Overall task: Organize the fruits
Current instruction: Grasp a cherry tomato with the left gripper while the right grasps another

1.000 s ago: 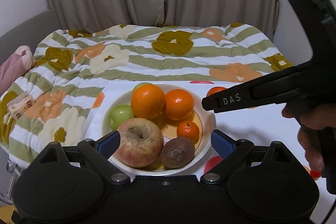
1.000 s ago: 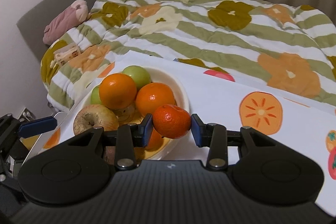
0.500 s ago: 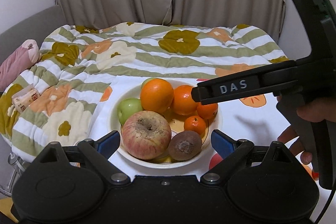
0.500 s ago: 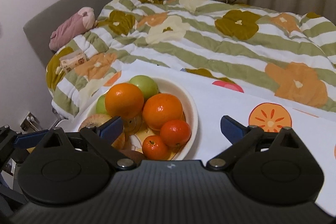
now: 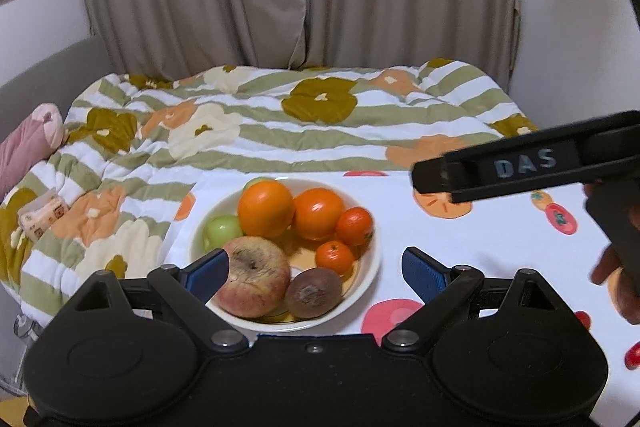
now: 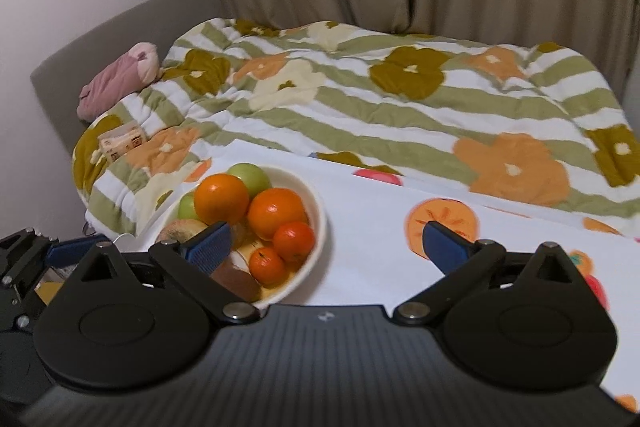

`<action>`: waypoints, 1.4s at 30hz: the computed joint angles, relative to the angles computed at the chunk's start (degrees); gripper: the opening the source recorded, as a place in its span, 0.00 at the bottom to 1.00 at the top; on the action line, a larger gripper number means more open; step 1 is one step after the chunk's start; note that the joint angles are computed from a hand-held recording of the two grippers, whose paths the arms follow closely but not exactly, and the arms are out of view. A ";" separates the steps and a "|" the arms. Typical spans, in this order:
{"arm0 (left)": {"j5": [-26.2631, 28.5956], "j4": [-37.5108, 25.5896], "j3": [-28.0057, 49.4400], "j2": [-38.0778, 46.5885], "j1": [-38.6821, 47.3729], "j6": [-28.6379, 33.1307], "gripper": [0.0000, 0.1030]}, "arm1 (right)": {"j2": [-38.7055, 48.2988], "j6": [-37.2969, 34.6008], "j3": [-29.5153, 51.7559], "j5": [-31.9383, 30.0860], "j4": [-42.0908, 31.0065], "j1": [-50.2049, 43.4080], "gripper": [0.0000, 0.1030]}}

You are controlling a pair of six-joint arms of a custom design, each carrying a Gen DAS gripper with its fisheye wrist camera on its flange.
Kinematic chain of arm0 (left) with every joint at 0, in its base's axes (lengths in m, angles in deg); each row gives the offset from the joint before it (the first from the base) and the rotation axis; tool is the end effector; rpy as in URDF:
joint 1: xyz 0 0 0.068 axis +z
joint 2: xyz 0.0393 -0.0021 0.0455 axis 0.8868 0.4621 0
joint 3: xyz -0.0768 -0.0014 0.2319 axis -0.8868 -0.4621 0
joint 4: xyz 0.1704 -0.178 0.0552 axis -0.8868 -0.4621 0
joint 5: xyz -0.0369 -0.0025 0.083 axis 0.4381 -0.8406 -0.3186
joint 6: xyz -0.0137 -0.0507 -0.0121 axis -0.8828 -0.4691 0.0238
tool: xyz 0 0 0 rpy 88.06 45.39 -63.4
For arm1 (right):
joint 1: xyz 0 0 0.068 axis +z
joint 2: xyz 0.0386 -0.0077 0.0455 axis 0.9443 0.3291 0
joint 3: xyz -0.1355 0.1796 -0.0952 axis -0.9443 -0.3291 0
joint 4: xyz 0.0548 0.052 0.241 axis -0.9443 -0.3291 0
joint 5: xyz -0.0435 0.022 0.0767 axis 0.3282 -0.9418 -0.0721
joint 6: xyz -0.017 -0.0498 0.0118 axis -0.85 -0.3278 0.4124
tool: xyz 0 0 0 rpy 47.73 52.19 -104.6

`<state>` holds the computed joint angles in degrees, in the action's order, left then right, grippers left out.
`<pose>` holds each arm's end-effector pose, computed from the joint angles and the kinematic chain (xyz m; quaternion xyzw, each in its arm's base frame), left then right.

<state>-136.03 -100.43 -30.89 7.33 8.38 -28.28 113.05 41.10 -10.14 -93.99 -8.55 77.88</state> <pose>0.1818 -0.2062 0.1545 -0.0873 0.8967 0.0812 0.4264 0.3038 0.0550 0.1664 -0.2588 0.8653 0.2034 0.3781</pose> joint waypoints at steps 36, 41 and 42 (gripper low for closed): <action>5.85 2.61 32.14 26.47 -13.05 13.47 0.93 | 4.05 -38.09 5.25 -14.67 -25.22 -54.48 1.00; 10.99 6.67 34.43 31.58 -11.03 17.92 0.93 | 8.03 -42.01 3.85 -12.92 -22.50 -56.33 1.00; 12.12 7.55 34.48 32.21 -10.50 18.48 0.93 | 8.56 -42.81 3.31 -12.57 -21.82 -56.62 1.00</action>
<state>-123.91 -92.88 3.60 39.54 -2.12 -9.80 121.61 -1.71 -6.83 -106.56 -30.37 21.26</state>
